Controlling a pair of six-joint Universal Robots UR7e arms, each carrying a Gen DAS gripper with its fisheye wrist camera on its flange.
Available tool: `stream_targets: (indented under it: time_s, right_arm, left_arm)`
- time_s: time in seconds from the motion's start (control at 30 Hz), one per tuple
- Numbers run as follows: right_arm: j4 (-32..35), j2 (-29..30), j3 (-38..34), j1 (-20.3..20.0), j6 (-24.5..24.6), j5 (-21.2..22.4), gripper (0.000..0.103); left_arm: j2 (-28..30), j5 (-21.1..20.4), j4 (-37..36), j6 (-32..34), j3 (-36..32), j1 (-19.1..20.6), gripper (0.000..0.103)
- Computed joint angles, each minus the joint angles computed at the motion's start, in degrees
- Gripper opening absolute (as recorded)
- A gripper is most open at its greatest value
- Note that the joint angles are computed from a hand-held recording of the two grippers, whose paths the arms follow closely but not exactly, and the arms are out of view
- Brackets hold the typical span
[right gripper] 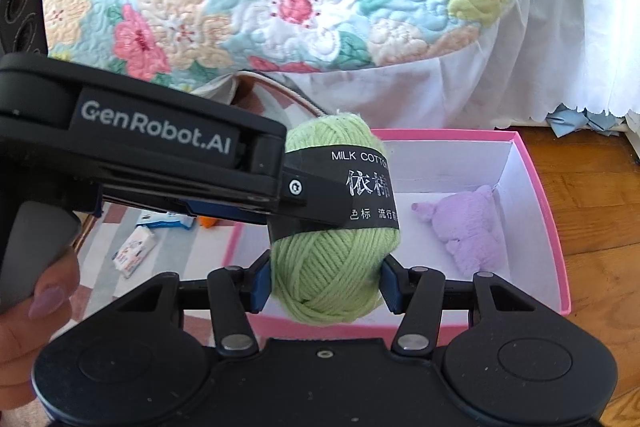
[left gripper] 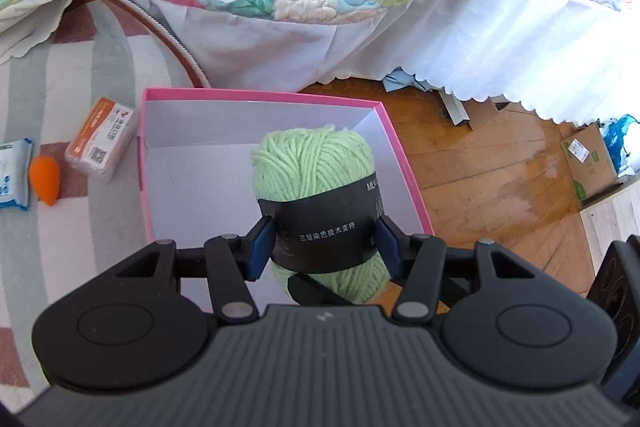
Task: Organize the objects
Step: 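Carry the yarn ball with the left tool over the pink box and lower it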
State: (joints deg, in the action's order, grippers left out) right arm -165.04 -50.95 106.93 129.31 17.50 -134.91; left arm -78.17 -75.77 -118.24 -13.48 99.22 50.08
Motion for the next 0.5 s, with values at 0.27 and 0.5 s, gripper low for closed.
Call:
stream_targets:
  time_s: [0.27, 0.5]
  right_arm:
    - [-1.51, 0.06, 0.17, -4.73, -3.68, 1.74, 0.058]
    - [-4.05, 0.55, 1.35, -8.41, -3.18, 4.55, 0.058]
  left_arm:
    - [5.87, -1.15, -3.27, 0.07, -1.69, 2.27, 0.053]
    - [8.83, -0.28, -6.69, 1.41, -0.67, 3.41, 0.053]
